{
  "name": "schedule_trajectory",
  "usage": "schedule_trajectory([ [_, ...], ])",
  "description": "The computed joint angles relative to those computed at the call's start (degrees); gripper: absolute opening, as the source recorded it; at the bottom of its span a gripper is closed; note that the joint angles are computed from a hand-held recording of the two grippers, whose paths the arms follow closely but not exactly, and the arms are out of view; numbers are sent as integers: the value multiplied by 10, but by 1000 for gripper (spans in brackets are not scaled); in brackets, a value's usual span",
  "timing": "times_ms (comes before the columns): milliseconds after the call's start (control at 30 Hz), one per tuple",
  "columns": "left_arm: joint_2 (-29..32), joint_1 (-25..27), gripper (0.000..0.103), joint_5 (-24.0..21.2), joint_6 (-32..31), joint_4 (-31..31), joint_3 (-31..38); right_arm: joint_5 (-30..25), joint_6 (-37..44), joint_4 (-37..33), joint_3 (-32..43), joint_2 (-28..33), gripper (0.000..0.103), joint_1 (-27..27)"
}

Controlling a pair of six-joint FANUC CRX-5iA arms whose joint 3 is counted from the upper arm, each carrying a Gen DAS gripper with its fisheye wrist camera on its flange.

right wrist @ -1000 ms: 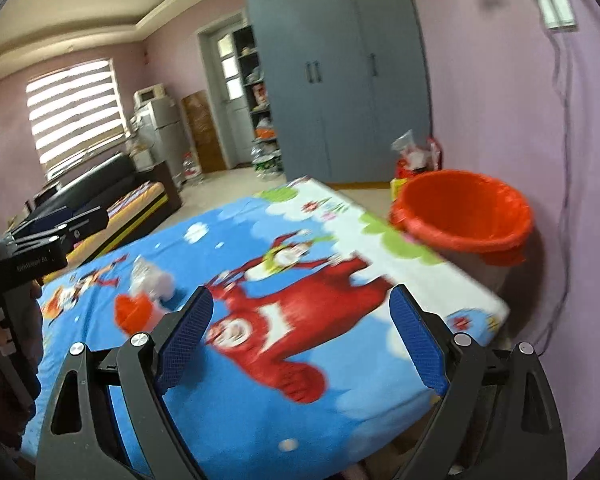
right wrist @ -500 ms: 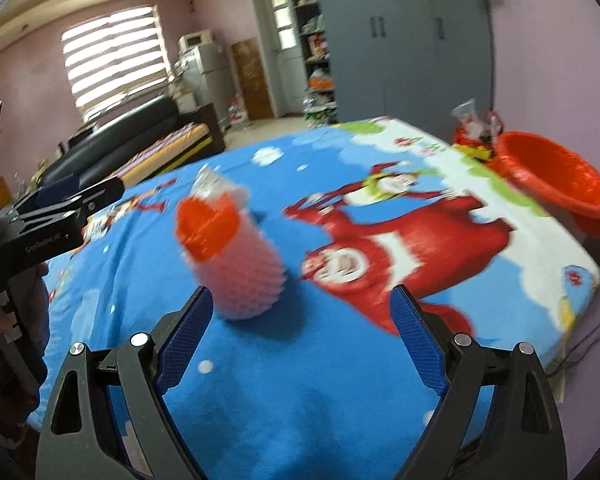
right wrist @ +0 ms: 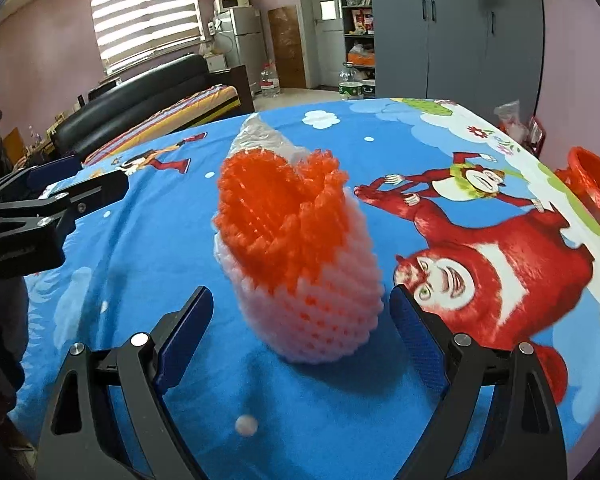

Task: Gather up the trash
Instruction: 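Grasp the orange foam net with the right gripper while the left grasps a plastic bag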

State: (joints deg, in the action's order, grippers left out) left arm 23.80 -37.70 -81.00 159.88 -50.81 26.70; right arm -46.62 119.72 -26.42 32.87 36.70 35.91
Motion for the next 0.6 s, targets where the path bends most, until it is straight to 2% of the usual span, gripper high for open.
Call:
schedule_trajectory([
  [33,1,3,98,3,-2,4,0,-5,3,-3,6,4,82,-2],
  [67,3,6,98,7,-4,9,2,-10,10,-11,10,5,69,-5],
  [167,13,17,98,18,-14,27,12,-15,51,-34,11,2,43,-15],
  [233,22,24,98,28,-22,38,21,-20,66,-57,13,-2,37,-26],
  [600,82,54,98,61,-57,76,91,5,55,-81,-10,-28,36,-62],
])
